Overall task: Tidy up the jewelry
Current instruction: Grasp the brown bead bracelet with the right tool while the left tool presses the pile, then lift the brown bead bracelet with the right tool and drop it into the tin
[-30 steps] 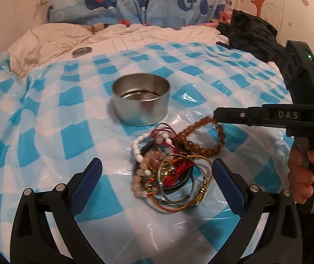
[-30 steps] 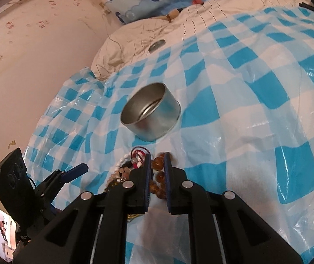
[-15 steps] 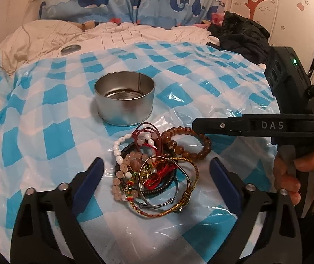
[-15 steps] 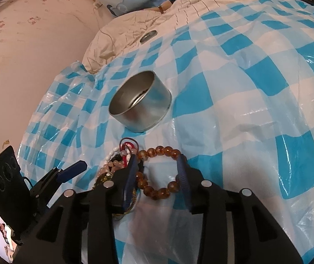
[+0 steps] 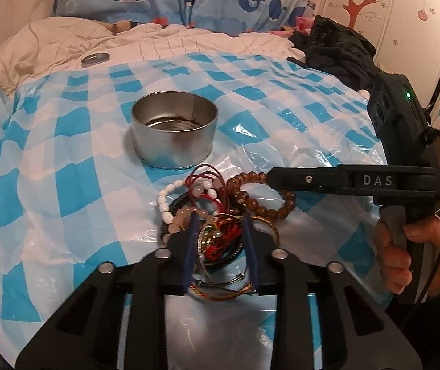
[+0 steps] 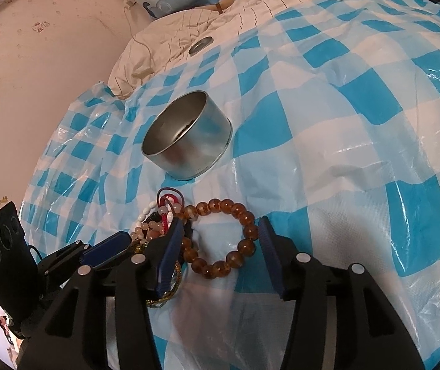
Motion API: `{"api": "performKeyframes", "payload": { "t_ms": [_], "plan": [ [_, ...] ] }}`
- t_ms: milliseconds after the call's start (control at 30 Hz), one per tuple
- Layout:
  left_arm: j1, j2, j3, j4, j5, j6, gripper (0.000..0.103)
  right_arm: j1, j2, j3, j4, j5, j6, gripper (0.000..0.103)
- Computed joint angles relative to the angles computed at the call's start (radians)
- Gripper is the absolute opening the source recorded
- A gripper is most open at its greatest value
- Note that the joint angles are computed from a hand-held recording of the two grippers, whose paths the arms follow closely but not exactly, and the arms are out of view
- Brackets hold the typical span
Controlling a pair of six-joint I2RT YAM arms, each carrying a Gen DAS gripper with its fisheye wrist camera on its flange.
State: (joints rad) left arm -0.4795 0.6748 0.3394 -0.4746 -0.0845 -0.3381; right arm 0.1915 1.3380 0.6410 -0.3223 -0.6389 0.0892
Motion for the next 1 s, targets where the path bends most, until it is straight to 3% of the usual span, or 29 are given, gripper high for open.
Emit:
{"api": "performKeyframes", "payload": {
  "t_ms": [67,100,300,400,600,700,867,1000],
  "plan": [
    [0.007,0.009,0.003,-0.009,-0.011,0.001,0.005,0.004,0.003,-0.001,0.001,0.004,0.002,0.050],
    [0.019,0.016,0.006,-0.016,-0.008,0.001,0.004,0.005,0.005,-0.001,0.001,0.006,0.000,0.050],
    [0.081,0.041,0.012,-0.028,0.050,0.029,0.003,0.010,0.013,0.000,0.003,0.009,0.001,0.054],
    [0.114,0.046,0.004,-0.013,0.091,0.030,0.007,0.017,0.011,-0.004,0.009,0.015,0.005,0.054],
    [0.082,0.069,0.002,0.005,0.055,0.019,0.009,0.020,0.010,-0.005,0.009,0.017,0.007,0.055],
    [0.074,0.037,0.000,0.000,0.038,0.011,0.005,0.021,0.009,-0.005,0.010,0.017,0.009,0.055],
    [0.273,-0.119,0.007,-0.051,0.224,0.027,0.005,0.023,0.004,-0.007,0.008,0.013,0.013,0.055],
    [0.353,-0.164,0.020,-0.084,0.249,0.040,0.005,0.033,0.000,-0.008,0.003,0.032,0.003,0.055]
  ]
}}
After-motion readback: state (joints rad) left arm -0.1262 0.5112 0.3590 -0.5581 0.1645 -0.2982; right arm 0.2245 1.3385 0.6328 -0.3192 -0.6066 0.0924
